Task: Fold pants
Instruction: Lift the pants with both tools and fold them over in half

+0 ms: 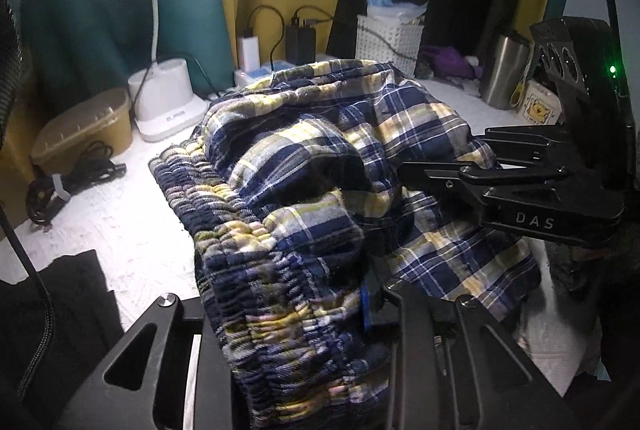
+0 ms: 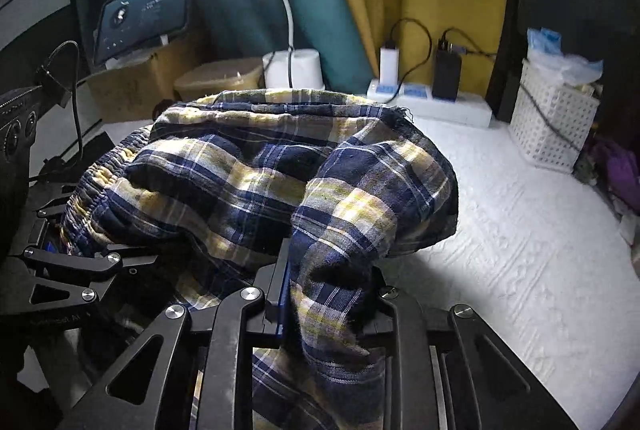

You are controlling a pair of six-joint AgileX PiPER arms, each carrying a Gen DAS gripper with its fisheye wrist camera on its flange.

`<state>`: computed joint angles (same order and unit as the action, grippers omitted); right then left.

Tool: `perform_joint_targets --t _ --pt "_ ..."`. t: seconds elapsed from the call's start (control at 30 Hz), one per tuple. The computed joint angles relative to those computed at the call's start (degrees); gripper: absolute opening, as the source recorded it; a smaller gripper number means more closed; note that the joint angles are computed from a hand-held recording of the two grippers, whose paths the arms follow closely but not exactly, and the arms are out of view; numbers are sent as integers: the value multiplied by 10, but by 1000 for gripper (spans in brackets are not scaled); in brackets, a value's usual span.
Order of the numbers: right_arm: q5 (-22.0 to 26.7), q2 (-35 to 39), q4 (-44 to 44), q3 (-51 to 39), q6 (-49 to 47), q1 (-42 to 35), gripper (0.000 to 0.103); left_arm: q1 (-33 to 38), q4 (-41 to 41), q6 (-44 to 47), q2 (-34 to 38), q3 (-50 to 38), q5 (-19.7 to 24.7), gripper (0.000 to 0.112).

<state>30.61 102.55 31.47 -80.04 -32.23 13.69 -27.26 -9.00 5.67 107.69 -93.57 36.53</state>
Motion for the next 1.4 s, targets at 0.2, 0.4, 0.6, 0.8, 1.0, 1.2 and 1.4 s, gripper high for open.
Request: perform_joint_targets --t 0.2,0.4,0.6,0.8,1.0,1.2,1.4 --pt "-12 -57 -19 31 18 10 23 -5 9 -11 -43 28 -16 27" --pt "-19 -108 -41 53 42 25 23 -7 20 -22 -92 63 -35 27" --pt "-20 -154 -78 64 77 44 23 -6 19 -22 -143 103 -51 27" --pt "-20 -193 -139 67 136 78 23 -1 25 -26 -198 140 -63 27" --pt "-18 -224 -196 66 196 114 23 6 28 -23 -244 169 -74 27" --pt "-13 -237 -248 52 246 150 23 25 15 -3 -291 195 -77 27" --pt "-5 -235 -310 25 304 196 23 56 -10 29 -339 223 -77 27"
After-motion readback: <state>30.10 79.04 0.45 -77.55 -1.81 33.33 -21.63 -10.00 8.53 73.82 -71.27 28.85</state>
